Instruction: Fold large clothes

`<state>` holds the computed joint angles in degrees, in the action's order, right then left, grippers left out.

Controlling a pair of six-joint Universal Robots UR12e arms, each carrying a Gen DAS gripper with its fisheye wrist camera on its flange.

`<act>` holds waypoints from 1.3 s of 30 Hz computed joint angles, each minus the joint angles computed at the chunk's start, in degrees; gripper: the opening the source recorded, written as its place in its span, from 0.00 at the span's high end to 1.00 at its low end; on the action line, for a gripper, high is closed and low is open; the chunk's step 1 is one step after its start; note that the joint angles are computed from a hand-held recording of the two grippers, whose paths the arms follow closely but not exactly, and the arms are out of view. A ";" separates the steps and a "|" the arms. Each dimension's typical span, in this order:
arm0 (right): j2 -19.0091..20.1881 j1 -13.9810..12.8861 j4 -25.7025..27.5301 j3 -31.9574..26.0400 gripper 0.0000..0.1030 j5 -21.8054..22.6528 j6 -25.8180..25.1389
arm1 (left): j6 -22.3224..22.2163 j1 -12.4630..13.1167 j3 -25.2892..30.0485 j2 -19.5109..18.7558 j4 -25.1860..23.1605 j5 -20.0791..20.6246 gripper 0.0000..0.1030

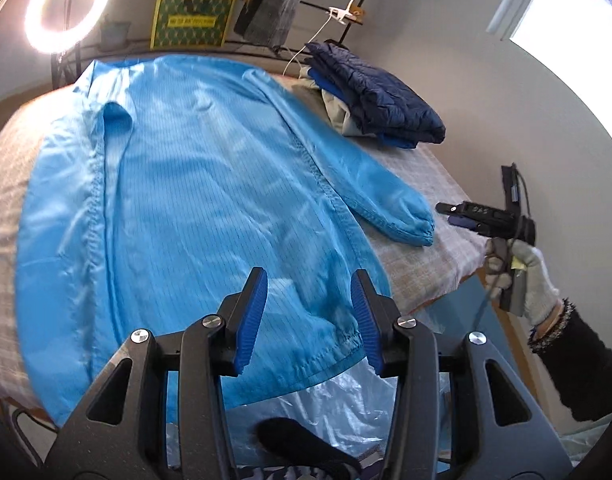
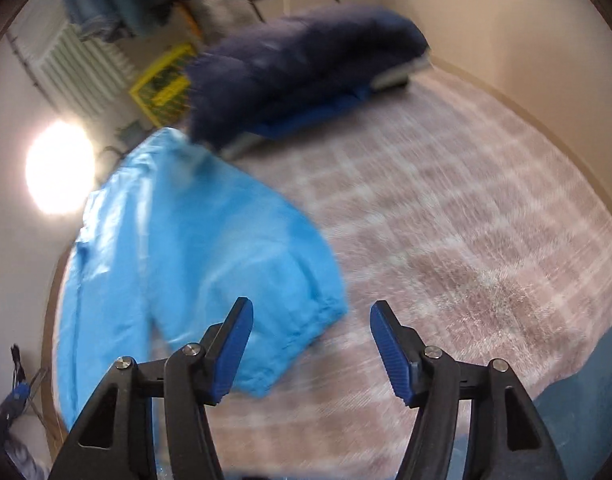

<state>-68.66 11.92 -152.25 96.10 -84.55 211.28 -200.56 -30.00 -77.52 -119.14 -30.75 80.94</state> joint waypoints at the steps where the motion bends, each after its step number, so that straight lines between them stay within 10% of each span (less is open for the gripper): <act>1: 0.32 -0.06 0.68 -0.21 0.37 -0.38 -0.15 | -0.50 -0.02 0.08 -0.18 -0.06 0.19 0.57; 7: 2.07 -0.40 4.04 -2.15 0.38 1.03 -1.75 | -5.37 0.45 -1.69 0.00 1.96 1.44 0.57; 14: 2.90 0.07 2.81 -2.95 0.90 3.78 -6.00 | -7.03 0.83 -3.52 0.81 2.67 3.27 0.57; 22: 1.13 2.12 -6.51 -2.42 0.93 2.71 -4.41 | -11.09 1.95 -5.04 2.00 6.41 3.61 0.57; 29: 0.90 6.51 -13.71 -5.90 0.93 10.37 -11.39 | -17.67 3.36 -7.50 2.53 12.09 2.02 0.57; 39: 6.53 14.67 -0.02 -13.76 0.93 17.35 -31.59 | -21.96 5.28 -10.38 2.81 15.20 -1.43 0.57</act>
